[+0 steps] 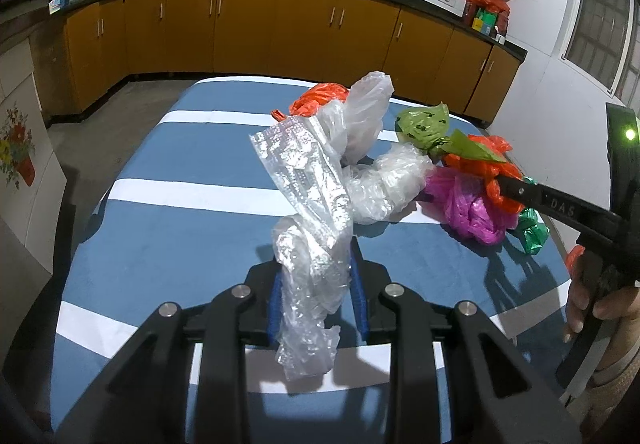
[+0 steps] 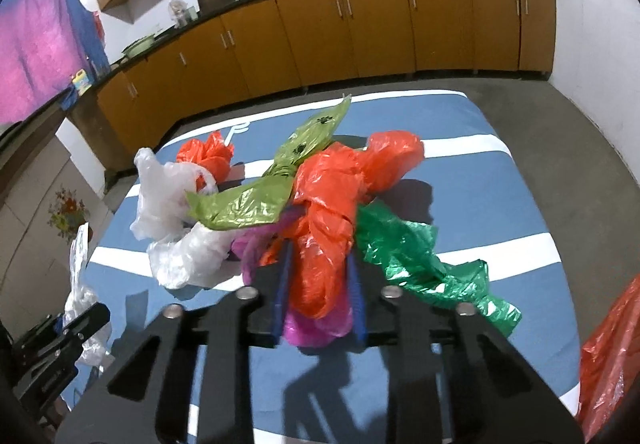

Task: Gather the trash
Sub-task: 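Grasp a red bag with the right gripper while the left gripper holds the clear bag, then carry the red bag and clear bag over the red basket and release both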

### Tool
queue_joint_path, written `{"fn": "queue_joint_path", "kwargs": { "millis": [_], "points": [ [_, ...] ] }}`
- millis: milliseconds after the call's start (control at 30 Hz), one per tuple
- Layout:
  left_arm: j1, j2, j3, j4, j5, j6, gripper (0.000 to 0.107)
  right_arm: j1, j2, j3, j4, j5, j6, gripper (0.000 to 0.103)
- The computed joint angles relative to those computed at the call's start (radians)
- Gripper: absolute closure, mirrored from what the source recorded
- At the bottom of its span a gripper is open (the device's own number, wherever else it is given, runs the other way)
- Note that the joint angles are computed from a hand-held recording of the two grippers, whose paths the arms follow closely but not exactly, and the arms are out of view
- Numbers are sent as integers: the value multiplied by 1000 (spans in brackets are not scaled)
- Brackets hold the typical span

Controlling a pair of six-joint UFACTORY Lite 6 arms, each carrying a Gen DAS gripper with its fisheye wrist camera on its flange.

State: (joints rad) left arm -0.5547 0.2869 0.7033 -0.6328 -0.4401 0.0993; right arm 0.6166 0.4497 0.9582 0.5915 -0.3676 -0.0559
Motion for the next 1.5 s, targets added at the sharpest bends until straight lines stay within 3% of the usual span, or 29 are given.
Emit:
{"fn": "queue_joint_path", "kwargs": {
  "millis": [67,167,733,1200,1500],
  "points": [
    [-3,-2,-2,-3,-1,0,79,6,-17,-18,11,-13,-17,92],
    [-3,-3,-3,-3,-2,0,79,17,-47,-49,24,-34,-30,95],
    [-82,-86,-37,-162,-22,141,79,90,-341,-321,70,-133,-34,97],
    [-225,-140,-2,-373,-34,343,79,199,-698,-601,423,-222,-291,97],
    [-384,-92,123,-507,-46,473,79,283,-1100,-858,820,-301,-589,97]
  ]
}}
